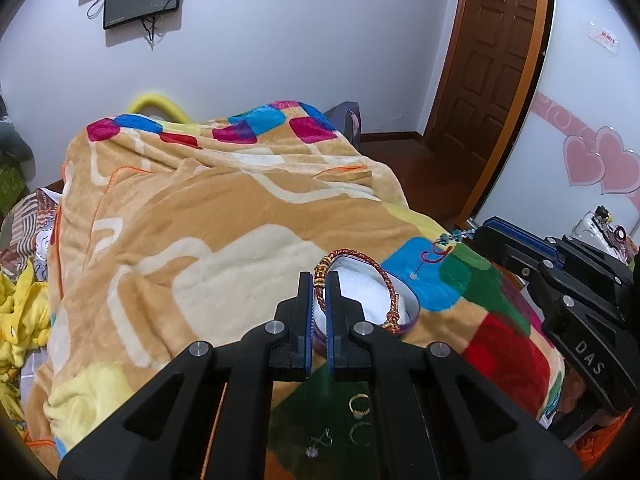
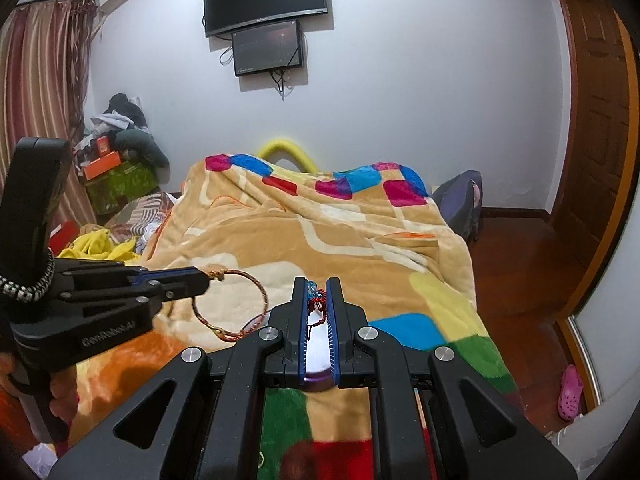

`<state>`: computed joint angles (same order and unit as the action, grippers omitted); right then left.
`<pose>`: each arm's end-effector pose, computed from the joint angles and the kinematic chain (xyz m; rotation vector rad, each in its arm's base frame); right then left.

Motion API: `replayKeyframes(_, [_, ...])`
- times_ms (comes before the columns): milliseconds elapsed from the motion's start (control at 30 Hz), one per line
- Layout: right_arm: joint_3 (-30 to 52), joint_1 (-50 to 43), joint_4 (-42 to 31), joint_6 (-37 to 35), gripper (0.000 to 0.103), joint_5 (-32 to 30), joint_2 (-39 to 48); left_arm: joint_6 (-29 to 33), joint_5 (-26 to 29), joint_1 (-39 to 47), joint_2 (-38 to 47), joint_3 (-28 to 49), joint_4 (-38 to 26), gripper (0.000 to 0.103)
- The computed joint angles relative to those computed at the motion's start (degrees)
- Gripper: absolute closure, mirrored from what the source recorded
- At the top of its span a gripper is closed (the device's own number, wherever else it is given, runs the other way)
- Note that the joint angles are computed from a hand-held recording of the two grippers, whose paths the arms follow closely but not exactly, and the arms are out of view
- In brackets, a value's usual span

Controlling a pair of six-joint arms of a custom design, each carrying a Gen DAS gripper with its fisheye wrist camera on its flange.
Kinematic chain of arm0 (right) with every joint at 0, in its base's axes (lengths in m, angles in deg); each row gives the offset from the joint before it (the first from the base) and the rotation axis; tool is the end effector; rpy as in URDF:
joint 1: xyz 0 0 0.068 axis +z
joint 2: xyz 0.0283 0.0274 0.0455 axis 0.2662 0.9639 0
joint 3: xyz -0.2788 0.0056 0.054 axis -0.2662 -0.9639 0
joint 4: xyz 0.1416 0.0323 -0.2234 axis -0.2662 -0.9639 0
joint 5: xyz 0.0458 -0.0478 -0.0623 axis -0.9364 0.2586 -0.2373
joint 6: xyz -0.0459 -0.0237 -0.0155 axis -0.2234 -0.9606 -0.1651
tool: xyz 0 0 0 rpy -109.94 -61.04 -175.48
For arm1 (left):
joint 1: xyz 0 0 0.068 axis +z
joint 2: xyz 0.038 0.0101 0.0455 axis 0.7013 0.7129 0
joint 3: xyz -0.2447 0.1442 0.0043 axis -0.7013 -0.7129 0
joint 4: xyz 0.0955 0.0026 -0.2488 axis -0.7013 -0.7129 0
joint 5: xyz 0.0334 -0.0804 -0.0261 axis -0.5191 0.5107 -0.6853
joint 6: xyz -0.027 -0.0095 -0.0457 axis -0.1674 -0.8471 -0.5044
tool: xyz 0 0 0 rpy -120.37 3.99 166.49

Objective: Organize jewelry
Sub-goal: 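Carry both bracelets over the purple heart tin with both tools, then open both tools to drop the bracelets into the tin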

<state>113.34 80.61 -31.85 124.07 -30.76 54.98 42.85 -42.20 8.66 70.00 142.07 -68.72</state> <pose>0.1207 0.1966 0.2833 0.0294 2.0915 0.1037 0.2145 -0.1582 0.2852 0.6627 2.2724 -0.4332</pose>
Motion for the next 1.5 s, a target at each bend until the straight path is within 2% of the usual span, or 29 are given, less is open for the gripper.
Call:
replayKeyframes(333, [-3.8,-7.9,6.7,-4.1,0.095,-9.8,2.9,1.2,-1.4,-0.6,8.3,1.8,3.2,0.099])
replayKeyframes(867, [-3.8,-11.6,5.5,-4.6,0.095,-18.9,6.1,2.4,-2.2,-1.7,14.4,3.3,3.5,0.099])
replayKeyframes(1200, [-1.9,-10.4,2.0,-3.5,0.095,-18.0,6.7,2.1,-1.7,-1.6,13.1,3.2,2.2,0.097])
replayKeyframes(1333, [-1.0,-9.6,0.2,-2.7,0.094,-17.1,6.5,2.0,-1.3,-1.5,11.3,3.0,1.2,0.089])
replayKeyframes(1500, [0.6,-7.4,-3.0,-0.8,0.09,-15.0,5.9,2.0,-1.1,-1.1,8.0,2.5,-0.4,0.086])
